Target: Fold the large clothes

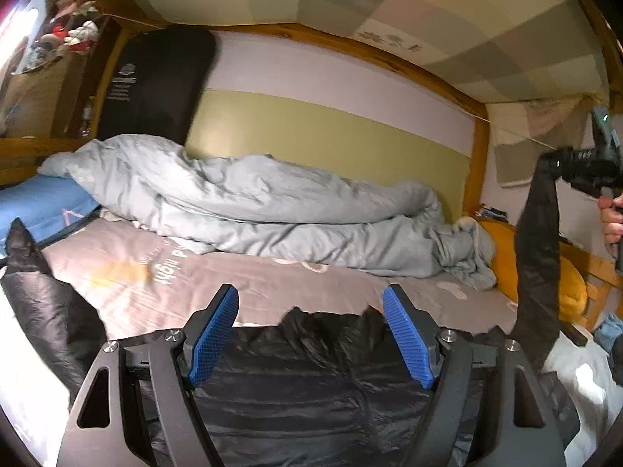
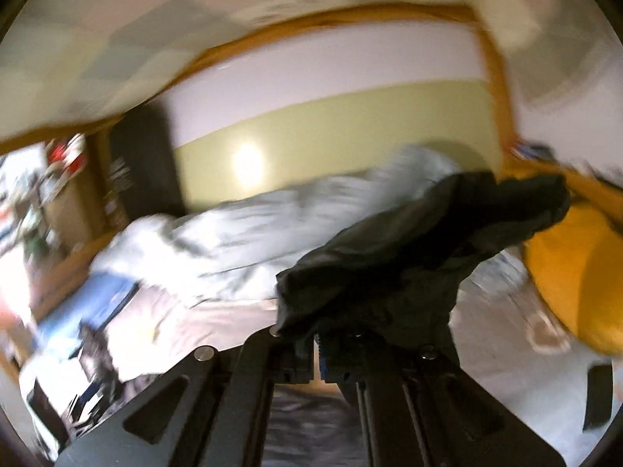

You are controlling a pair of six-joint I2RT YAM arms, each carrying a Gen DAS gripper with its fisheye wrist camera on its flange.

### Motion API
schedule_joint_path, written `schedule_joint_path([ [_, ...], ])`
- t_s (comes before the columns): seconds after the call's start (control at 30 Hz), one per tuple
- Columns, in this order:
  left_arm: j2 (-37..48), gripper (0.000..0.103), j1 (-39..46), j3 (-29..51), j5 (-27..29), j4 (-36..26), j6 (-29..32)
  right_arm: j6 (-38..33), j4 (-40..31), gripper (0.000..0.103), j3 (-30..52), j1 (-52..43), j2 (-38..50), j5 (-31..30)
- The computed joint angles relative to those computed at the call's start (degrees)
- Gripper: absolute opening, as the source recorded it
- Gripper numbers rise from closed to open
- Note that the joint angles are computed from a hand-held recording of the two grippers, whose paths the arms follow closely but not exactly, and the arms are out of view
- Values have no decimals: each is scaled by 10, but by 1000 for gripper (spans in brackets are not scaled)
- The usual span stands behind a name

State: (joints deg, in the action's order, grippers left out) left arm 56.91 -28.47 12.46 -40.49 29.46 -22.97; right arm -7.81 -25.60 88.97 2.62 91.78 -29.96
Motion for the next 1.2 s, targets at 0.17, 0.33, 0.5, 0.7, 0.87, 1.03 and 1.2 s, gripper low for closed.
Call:
schedule_joint_path([
  [0.17, -105, 78, 55, -15, 15, -89, -15, 68, 80, 2, -137, 152, -36, 59],
  [0.33, -127, 78, 126, -18, 29, -131, -14, 151, 218, 2, -248, 238, 40, 88],
  [0.5, -76, 78, 193, -11, 95, -123, -11, 199, 295, 2, -276, 284, 145, 99],
  [0.7, 1, 78, 207, 4, 126, -90, -10, 165, 301, 6, -303, 285, 166, 38],
  [0.87, 32, 78, 224, 5, 190, -62, -12, 167, 367, 45, -373, 263, 136, 14],
  [1.03, 66, 82, 217, 14, 289, -33, 18, 158, 376, 48, -420, 221, 60, 97],
  [1.2, 172, 83, 128, 89, 247, -66, 58, 138, 320, 48, -407, 159, 30, 196],
])
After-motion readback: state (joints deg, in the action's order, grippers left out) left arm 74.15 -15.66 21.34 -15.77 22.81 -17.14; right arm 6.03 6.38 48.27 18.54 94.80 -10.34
